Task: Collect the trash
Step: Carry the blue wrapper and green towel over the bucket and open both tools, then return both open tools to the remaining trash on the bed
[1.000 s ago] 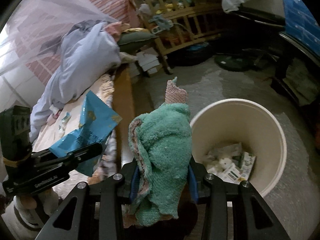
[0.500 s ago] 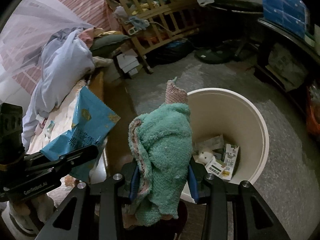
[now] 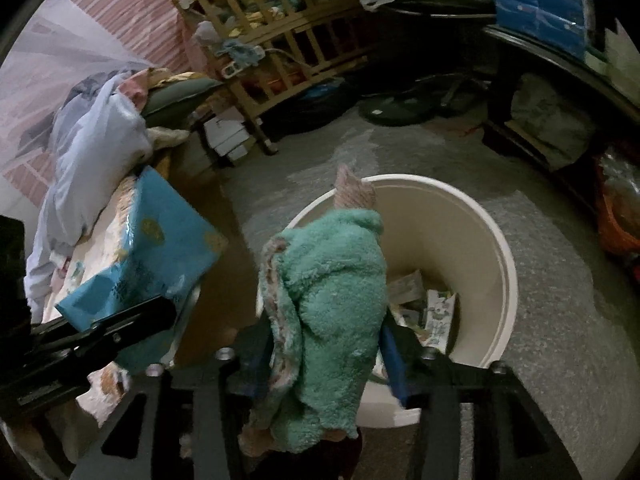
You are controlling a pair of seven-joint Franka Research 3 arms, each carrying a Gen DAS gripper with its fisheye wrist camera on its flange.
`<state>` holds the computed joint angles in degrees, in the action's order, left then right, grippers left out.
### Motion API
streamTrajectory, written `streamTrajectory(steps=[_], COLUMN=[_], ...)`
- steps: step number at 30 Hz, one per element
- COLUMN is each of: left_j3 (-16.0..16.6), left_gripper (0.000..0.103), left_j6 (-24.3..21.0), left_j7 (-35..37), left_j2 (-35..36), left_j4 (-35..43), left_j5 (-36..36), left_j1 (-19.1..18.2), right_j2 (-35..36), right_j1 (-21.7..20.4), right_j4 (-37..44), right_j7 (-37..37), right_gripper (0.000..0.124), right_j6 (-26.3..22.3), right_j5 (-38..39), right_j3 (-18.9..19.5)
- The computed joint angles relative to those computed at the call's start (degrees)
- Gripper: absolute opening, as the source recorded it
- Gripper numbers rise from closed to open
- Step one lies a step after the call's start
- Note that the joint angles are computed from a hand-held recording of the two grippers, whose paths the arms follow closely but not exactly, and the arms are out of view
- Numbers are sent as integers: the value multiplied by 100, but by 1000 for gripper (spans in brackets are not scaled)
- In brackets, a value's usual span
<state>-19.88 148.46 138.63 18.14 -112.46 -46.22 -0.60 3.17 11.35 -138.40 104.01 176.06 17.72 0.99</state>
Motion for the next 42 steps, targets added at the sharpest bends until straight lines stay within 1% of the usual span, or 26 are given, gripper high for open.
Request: streamTrajectory(steps=[2,4,7,8,12,18,21,24,27,31,32,36,38,40,42], left_j3=[-39,0,76,97,211,471,653,807,991,1231,1236,1384,1519,1563,1514], left_gripper=[57,57,57,57,57,57,57,57,57,57,57,57,57,57,57], left_j6=[-80,-78,-148,-123,145,665,925,1124,1355,1472,1504,1688,1777,1710,1579], left_j7=[90,46,-54,-55,32,77,-18,40,10,-294,-353,-863,-1269,-1646,-1948], left_j2=[15,15,-49,-104,-344,-666,-780,-869,-858,-641,-582,-192,121,444,784], left_j4=[36,39,4,-44,-310,-710,-879,-1010,-1042,-846,-794,-396,-46,371,832], left_j5=[-172,-134,-37,-31,-25,87,286,331,414,677,738,1122,1387,1527,1603], left_j1=[65,41,54,66,101,229,328,552,816,1245,1358,1785,1919,2086,2288], right_j2=[16,-11,-42,-47,-6,214,367,614,934,1533,1652,2415,2742,3091,3506], right_j1=[99,170,139,121,45,220,325,428,579,809,846,1129,1239,1357,1467], right_j4=[-15,-47,-46,-30,36,471,776,1233,1760,2666,2836,3952,4450,4994,5639], right_j7=[582,1132,1368,1355,724,63,-318,-750,-1029,-1275,-1320,-1423,-1480,-1506,-1533], right_gripper=[68,69,69,69,69,69,69,70,70,70,70,70,70,70,70], right_j6=[52,92,47,-3,-52,-287,-394,-569,-766,-1056,-1109,-1556,-1796,-2049,-2303], right_j5=[-587,-1165,-1480,-1474,-791,-254,42,362,499,523,533,346,248,153,64], right_j3=[-193,-347,-330,-286,2,270,416,596,701,825,835,843,847,836,829])
